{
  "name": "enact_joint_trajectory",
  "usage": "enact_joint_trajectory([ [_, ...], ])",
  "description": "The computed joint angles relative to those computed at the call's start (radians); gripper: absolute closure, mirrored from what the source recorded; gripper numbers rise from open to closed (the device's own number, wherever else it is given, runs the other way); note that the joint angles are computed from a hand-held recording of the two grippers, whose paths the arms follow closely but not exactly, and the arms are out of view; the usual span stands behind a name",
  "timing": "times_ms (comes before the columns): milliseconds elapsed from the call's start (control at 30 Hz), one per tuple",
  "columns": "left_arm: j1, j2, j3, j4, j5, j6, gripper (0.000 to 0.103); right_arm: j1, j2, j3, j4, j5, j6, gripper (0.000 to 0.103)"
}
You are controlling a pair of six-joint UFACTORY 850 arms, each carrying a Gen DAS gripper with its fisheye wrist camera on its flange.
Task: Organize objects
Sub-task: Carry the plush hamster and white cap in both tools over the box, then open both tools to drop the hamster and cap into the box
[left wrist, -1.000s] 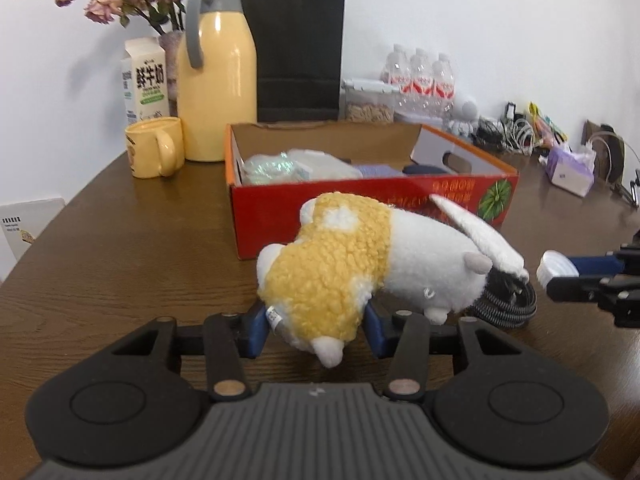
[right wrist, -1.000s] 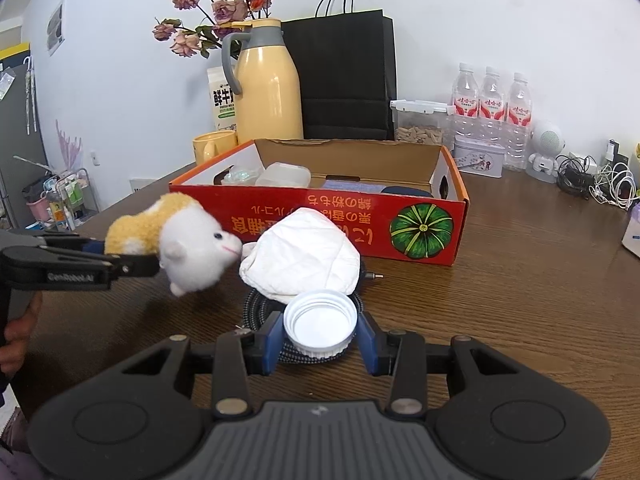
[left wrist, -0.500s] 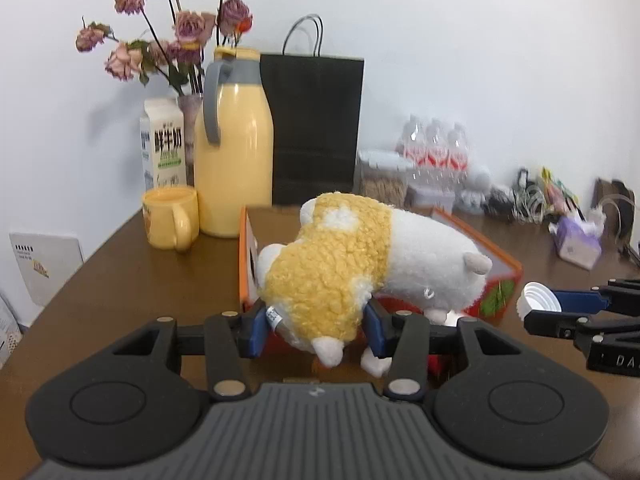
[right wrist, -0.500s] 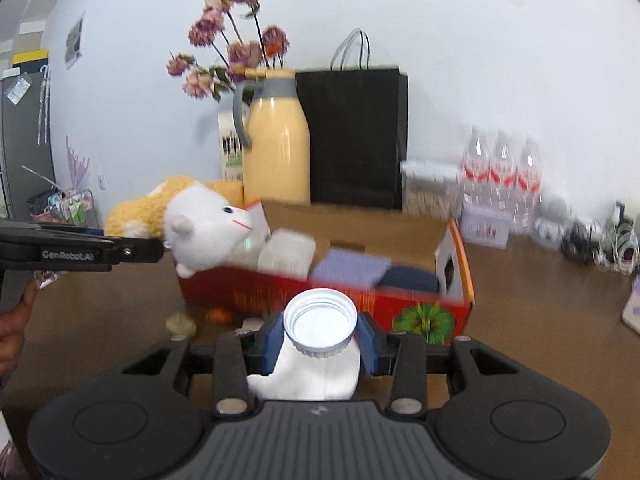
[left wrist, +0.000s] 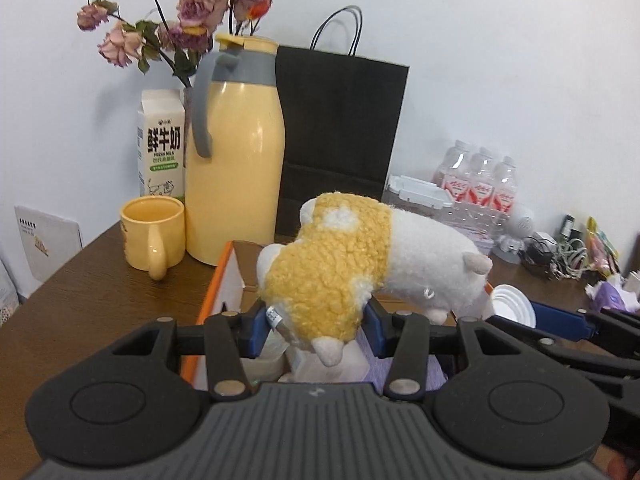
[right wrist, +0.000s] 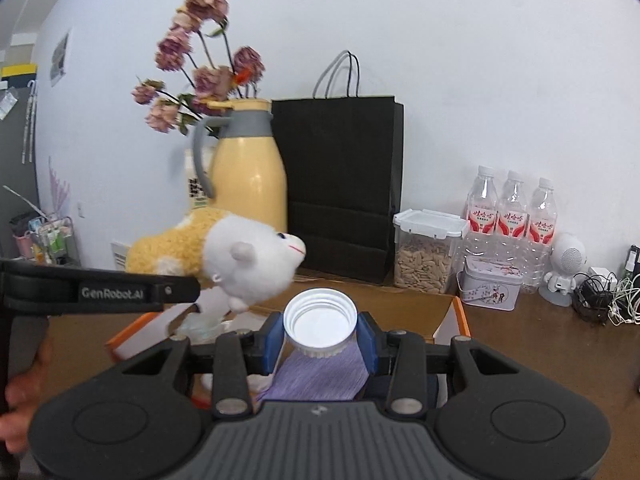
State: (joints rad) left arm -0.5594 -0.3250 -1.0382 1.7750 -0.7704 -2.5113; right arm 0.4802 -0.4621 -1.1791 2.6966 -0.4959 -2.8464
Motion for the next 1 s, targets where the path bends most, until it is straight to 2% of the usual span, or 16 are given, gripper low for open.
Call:
enact_joint_trajectory([
  [200,0.042,-0.128,-0.151,-0.102,0.061,0.094,0.055,-0.006,-0.133,-0.173,-0.019,0.101,0.057,0.065],
  [367,0.069,-0.215,-0.241,-0.172,0.099,0.159,0.055,-0.021,-0.21,-0.255,-0.06,0.154,0.128,0.065],
  [467,0.084,-0.23,-0.249,-0.158,0.148,0.158,0.055,-0.027,-0.243,-0.29,-0.135,0.189,0.21,0.065],
  [633,0.095,-0.231,-0.243,-0.144,0.148,0.137,0.054,-0.027,-0.257,-0.302,-0.189,0.207,0.26,0.065],
  [733,0.085,-0.218,-0.221,-0.105,0.119,0.092,0.042,-0.024,-0.248,-0.288,-0.193,0.209,0.258,0.064],
  [800,0.074,-0.213,-0.214,-0.091,0.08,0.076,0.01,-0.023,-0.235,-0.27,-0.17,0.2,0.237,0.048],
  [833,0.068,-0.211,-0.209,-0.082,0.057,0.068,0.002,-0.021,-0.229,-0.262,-0.14,0.198,0.209,0.027],
  [867,0.063,-0.209,-0.208,-0.077,0.038,0.067,0.0,-0.019,-0.224,-0.255,-0.102,0.193,0.173,0.01],
  [933,0.053,-0.206,-0.204,-0.079,0.009,0.078,0.0,-0.018,-0.218,-0.249,-0.069,0.193,0.141,0.001],
  [1000,0.05,-0.206,-0.207,-0.093,0.001,0.096,0.0,-0.019,-0.218,-0.254,-0.086,0.205,0.168,0.0],
])
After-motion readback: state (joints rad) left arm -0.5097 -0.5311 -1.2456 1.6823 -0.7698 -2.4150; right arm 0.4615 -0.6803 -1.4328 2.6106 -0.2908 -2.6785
